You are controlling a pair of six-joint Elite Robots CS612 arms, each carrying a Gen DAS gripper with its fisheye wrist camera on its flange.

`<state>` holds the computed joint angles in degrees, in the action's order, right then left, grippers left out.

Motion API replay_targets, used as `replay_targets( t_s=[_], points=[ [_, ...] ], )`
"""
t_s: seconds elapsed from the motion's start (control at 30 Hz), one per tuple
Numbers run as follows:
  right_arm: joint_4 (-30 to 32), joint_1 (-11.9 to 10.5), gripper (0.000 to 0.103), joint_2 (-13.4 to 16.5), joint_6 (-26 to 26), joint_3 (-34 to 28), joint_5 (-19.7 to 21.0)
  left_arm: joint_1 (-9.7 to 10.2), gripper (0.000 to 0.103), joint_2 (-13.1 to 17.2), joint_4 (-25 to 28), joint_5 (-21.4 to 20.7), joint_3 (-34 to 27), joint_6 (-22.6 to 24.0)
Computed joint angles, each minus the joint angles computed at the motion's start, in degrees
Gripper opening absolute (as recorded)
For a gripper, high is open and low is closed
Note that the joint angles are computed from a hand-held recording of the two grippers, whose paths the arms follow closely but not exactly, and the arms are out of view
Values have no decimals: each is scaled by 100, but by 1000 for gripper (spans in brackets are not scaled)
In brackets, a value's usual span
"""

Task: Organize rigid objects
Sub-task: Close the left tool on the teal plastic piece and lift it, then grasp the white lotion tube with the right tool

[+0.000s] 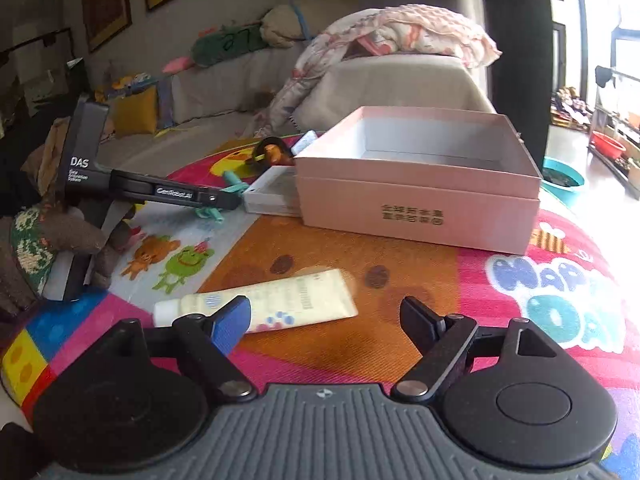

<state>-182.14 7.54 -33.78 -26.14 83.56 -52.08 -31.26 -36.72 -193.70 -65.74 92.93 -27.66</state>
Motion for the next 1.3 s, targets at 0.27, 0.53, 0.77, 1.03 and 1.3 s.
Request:
replay_targets(
  t_s=[0.27, 0.53, 0.77, 1.03, 1.3],
  points=[
    [-383, 344, 82, -82, -1234, 234, -143, -395, 23, -326, -214, 173, 715, -892],
    [-975, 256, 83, -24, -959, 290, -1445, -411, 35, -193, -828, -308, 696, -1190],
    [-9, -73, 86, -106, 404, 222, -1046, -589, 30, -224, -221, 362, 567, -1381],
    [198, -18, 103, -127, 566, 214, -1102, -674, 22, -227, 219, 780, 446, -1053],
    [652, 27, 91, -162, 257, 22, -660, -685, 22, -199, 90, 759, 452, -981]
  ],
)
